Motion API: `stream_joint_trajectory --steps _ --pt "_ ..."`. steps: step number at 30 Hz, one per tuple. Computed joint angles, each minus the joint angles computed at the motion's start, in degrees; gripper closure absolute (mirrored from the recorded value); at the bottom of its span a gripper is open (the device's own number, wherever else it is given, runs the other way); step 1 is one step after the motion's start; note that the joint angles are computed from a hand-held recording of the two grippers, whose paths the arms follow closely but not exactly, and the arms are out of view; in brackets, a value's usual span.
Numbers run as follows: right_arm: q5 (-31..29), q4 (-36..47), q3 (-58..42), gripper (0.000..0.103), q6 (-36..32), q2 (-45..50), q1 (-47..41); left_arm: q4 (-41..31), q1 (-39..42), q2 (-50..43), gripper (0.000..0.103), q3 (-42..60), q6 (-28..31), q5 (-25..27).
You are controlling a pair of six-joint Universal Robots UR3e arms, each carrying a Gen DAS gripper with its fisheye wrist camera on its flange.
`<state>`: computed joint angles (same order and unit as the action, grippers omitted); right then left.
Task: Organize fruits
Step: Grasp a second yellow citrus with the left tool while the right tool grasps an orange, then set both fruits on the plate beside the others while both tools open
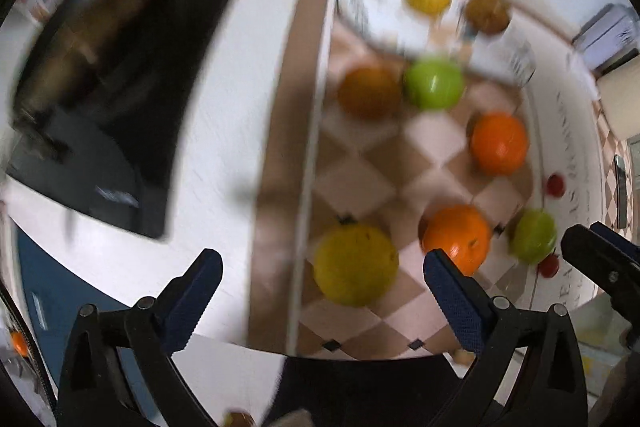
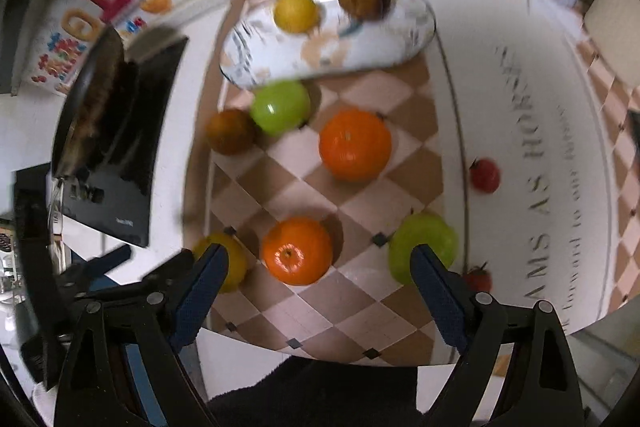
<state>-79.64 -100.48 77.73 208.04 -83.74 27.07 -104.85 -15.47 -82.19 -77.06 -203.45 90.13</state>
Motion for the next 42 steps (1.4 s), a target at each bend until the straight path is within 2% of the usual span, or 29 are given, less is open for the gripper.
stream_joint_trajectory --steps 1,4,6,7,13,17,20,21,27,32,35,37,39,42 --pt "0.0 -0.4 0.8 0.010 0.0 0.1 0.0 1.4 0.8 0.1 0.001 -3.1 0.0 -2.0" --pt "0.3 -0.5 1.4 0.010 -0.7 0.9 -0.4 5.6 1.3 -0.2 0.014 -9.6 0.6 -5.3" --pt "0.9 -0.4 1.1 0.010 -1.6 2.1 -0.5 7.7 1.2 -0.5 0.040 -12.1 1.3 -6.8" --pt "1.0 -0.2 0.4 0.010 -1.9 3.0 -0.5 8.8 2.0 0.5 0.042 -13.9 1.4 -8.8" --pt "4.1 -1.2 -1.9 0.015 -3.3 10.0 -0.1 9.1 1.3 5.0 0.042 -16.6 -0.6 -4.6" --pt "6.1 -1.3 -4.7 0.019 -4.8 16.1 0.9 8.9 3.7 8.8 0.042 -19.9 -0.6 -4.4" --pt "6.0 -0.5 -7.3 0.028 -6.2 19.9 2.4 9.0 3.1 8.7 0.042 -19.9 -1.0 -3.8" --pt "6.2 -1.4 -7.6 0.036 -6.9 20.2 2.8 9.1 2.4 8.8 0.042 -20.0 -1.4 -3.4" --pt "4.5 0.5 -8.6 0.037 -7.3 19.6 2.9 8.7 3.4 6.8 0.042 -17.1 -1.0 -3.9" --pt "7.4 0.7 -9.2 0.037 -6.8 15.1 -2.4 5.3 6.1 3.4 0.042 -6.1 1.6 -6.8" --pt "7.8 2.2 -15.4 0.037 -7.4 16.2 -5.7 2.9 6.4 -2.7 0.042 6.8 2.9 -8.1" --pt "7.2 4.7 -24.2 0.037 -7.8 20.9 -7.3 1.1 7.1 -9.6 0.042 17.9 4.6 -9.3" --pt "5.7 8.0 -36.2 0.037 -7.8 28.5 -8.0 -2.8 8.0 -17.6 0.042 29.9 5.8 -10.1" --pt "4.6 13.0 -54.2 0.037 -7.4 41.1 -9.0 -4.9 9.6 -31.9 0.042 47.9 7.9 -10.7"
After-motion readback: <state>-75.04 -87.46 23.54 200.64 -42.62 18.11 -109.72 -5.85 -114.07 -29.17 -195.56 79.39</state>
